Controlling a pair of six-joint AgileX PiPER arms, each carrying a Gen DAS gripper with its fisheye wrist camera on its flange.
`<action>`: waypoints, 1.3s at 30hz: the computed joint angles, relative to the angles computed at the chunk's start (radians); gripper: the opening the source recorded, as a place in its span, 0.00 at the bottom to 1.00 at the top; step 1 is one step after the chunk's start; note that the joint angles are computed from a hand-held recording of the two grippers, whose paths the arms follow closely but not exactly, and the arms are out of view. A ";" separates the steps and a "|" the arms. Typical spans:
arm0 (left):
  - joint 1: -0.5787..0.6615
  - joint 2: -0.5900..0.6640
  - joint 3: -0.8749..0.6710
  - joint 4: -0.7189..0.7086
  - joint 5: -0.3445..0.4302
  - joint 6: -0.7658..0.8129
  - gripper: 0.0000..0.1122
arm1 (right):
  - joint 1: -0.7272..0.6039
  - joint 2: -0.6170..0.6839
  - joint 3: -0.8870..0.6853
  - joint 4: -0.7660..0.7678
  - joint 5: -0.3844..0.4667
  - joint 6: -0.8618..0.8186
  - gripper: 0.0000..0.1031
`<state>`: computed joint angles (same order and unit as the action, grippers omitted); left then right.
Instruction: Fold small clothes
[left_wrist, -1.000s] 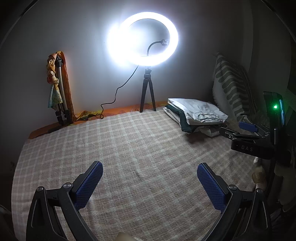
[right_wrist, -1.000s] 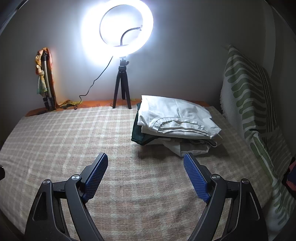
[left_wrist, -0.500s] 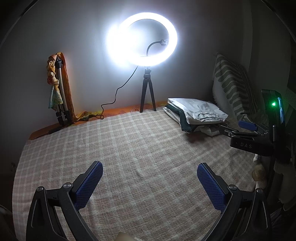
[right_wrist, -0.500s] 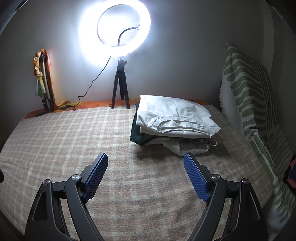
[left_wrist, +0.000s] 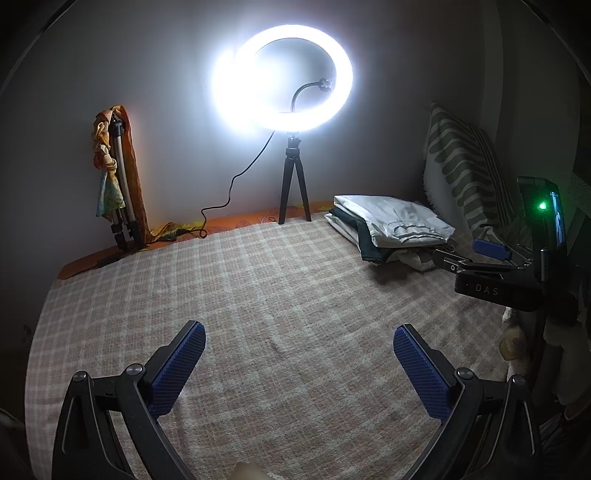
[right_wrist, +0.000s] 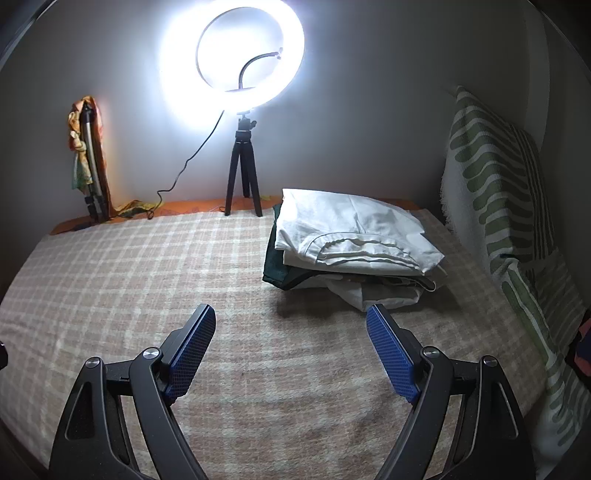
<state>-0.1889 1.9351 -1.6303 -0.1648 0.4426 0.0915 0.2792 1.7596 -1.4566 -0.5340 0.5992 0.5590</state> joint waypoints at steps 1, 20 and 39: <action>-0.001 0.000 0.000 -0.002 -0.001 0.001 0.91 | 0.000 -0.001 0.002 -0.001 0.000 0.002 0.82; -0.006 -0.004 0.005 0.023 -0.005 -0.026 0.92 | 0.003 0.007 0.000 0.010 0.006 -0.004 0.82; -0.009 -0.002 0.005 0.027 -0.005 -0.028 0.91 | 0.005 0.012 -0.002 0.021 0.006 -0.017 0.82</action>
<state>-0.1981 1.9327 -1.6258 -0.1383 0.4379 0.0638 0.2840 1.7712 -1.4587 -0.5133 0.6055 0.5420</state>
